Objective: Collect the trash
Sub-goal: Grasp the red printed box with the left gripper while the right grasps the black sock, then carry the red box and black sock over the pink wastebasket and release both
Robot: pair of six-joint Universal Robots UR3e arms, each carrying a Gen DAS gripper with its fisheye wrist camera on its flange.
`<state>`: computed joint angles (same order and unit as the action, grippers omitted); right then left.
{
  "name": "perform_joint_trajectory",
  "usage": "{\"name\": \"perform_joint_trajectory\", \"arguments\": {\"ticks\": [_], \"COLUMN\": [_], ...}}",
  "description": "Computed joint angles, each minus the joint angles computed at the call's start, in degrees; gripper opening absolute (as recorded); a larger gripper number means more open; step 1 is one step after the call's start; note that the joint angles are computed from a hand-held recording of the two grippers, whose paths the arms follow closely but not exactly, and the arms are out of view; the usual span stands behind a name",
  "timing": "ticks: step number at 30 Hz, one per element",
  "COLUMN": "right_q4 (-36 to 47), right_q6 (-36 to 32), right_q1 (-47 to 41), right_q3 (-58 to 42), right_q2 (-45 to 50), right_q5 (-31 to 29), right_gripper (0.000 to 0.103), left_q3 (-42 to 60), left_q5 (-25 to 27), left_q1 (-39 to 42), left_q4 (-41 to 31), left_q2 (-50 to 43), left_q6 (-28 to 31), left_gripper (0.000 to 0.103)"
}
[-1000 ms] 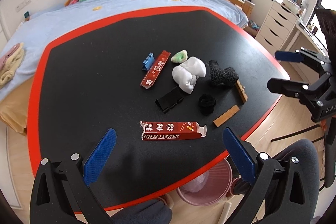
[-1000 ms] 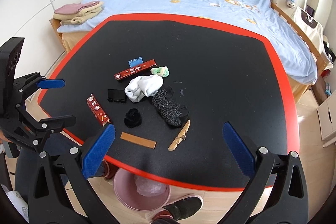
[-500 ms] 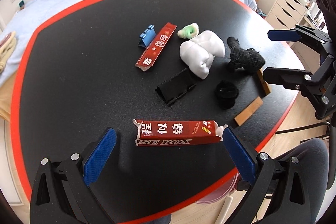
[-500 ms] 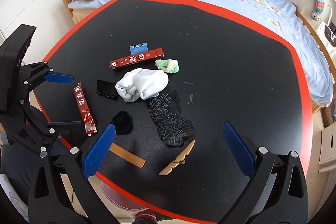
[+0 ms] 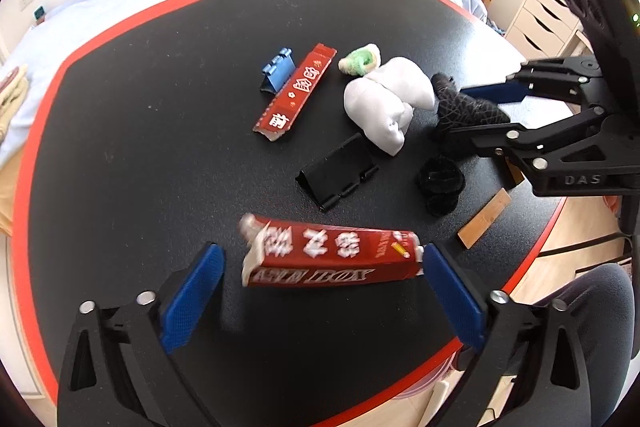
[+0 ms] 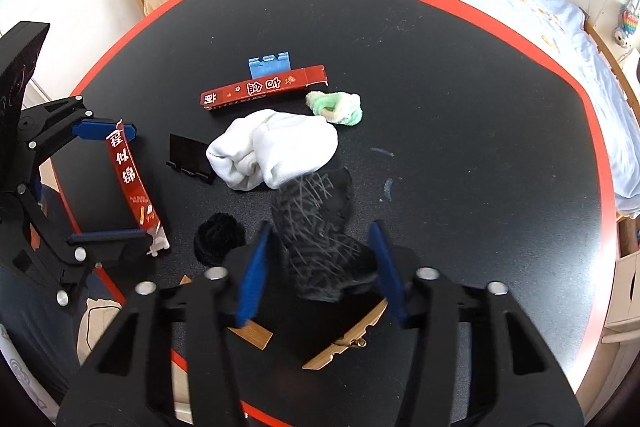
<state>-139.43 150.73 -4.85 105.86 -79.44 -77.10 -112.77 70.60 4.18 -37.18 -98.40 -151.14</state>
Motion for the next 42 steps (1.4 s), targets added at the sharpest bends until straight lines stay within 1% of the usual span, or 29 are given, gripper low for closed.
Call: {"name": "perform_joint_trajectory", "arguments": {"ticks": [4,7,12,17,22,28,32,37,41,42], "right_q4": [-1.02,-1.55,-2.76,-3.18,-2.08,1.29,5.48,16.50,30.72,35.60], "right_q6": [0.29,0.56,1.45,2.20,3.21,4.62,5.02,3.97,-0.32,-2.09], "right_q1": [-0.32,-0.52,-0.55,-1.72,-3.19,-5.75,-8.35,-13.16,-19.30,-21.34], "right_q3": [1.22,1.96,3.23,4.96,7.45,12.91,17.79,23.37,26.24,26.45], "right_q2": [-0.43,-0.83,-1.87,-4.60,-10.61,-22.22,-31.95,-48.13,-62.46,-66.53], "right_q5": [0.61,0.91,1.04,2.03,3.91,6.57,8.57,11.43,14.47,15.28], "right_gripper": [0.042,0.040,0.036,0.035,0.035,0.035,0.035,0.035,0.035,0.035], "left_q3": [0.97,1.69,1.89,1.04,0.91,-0.61,-2.11,-5.81,-8.90,-9.82], "left_q5": [-0.94,-2.19,-3.03,-4.23,-5.23,-7.42,-8.98,-11.17,-12.18,-12.40], "left_q1": [0.41,1.30,1.97,3.00,3.30,4.40,4.64,5.87,6.30,6.60], "left_q4": [-0.29,-1.85,-2.71,-3.25,-5.54,-9.59,-12.55,-17.04,-20.40,-21.26], "left_q2": [-0.25,-0.25,0.04,2.16,6.25,13.03,17.73,24.87,29.93,31.23], "left_q6": [0.01,0.11,0.73,0.77,1.54,3.76,5.19,8.13,10.40,11.14], "left_gripper": [0.072,0.068,0.068,0.067,0.067,0.067,0.067,0.067,0.068,0.068]}}
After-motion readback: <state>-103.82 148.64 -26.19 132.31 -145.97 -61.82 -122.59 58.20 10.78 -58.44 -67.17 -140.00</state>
